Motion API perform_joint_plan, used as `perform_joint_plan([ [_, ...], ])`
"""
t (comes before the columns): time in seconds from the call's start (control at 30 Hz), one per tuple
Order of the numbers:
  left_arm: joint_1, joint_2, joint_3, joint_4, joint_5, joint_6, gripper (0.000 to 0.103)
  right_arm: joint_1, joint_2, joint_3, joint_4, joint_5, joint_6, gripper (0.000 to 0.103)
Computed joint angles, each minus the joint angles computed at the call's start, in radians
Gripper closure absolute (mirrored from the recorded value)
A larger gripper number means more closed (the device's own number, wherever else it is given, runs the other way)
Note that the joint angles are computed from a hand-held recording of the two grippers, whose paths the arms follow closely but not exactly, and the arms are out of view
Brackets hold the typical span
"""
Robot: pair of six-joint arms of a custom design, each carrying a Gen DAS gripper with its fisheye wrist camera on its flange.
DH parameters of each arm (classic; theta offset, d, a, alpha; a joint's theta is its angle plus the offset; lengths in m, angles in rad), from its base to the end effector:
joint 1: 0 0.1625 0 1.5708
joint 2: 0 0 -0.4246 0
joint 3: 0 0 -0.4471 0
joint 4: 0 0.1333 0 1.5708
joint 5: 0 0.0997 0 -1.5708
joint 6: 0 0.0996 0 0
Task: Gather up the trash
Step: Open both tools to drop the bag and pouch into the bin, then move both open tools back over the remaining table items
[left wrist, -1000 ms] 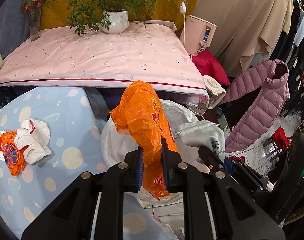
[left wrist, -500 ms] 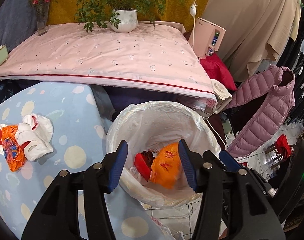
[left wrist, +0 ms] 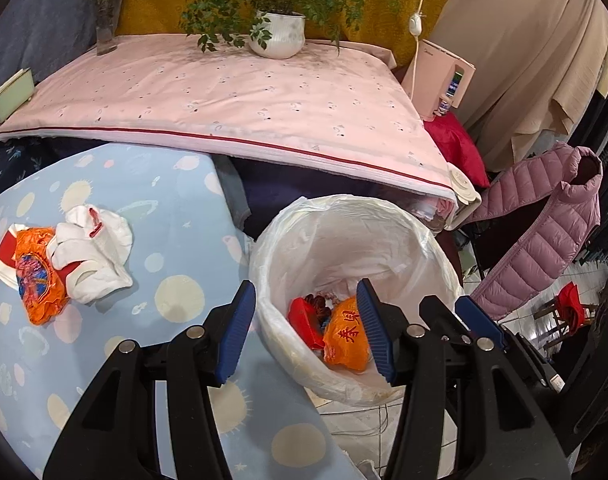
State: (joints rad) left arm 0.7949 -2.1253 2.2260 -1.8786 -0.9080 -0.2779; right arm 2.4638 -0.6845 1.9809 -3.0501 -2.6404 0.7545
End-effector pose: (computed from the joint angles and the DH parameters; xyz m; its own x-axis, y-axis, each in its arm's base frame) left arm -0.0957 -0.3754 0.4222 -0.8143 0.2524 -0.5227 0.4804 0.7984 -0.3629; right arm 0.4626 -0.3134 -0.0283 -0.8347 0.2225 0.5038 -0.2666 0.6371 -0.7232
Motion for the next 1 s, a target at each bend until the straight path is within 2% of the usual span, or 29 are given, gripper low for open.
perform_joint_plan([
  [0.63, 0.107, -0.071, -0.043, 0.024, 0.026, 0.004, 0.053, 0.035, 0.103, -0.148, 0.057, 0.048, -0.093, 0.057],
  [1.0, 0.255, -0.098, -0.095, 0.008, 0.03, 0.028, 0.053, 0.053, 0.2, -0.279, 0.099, 0.104, -0.175, 0.056],
])
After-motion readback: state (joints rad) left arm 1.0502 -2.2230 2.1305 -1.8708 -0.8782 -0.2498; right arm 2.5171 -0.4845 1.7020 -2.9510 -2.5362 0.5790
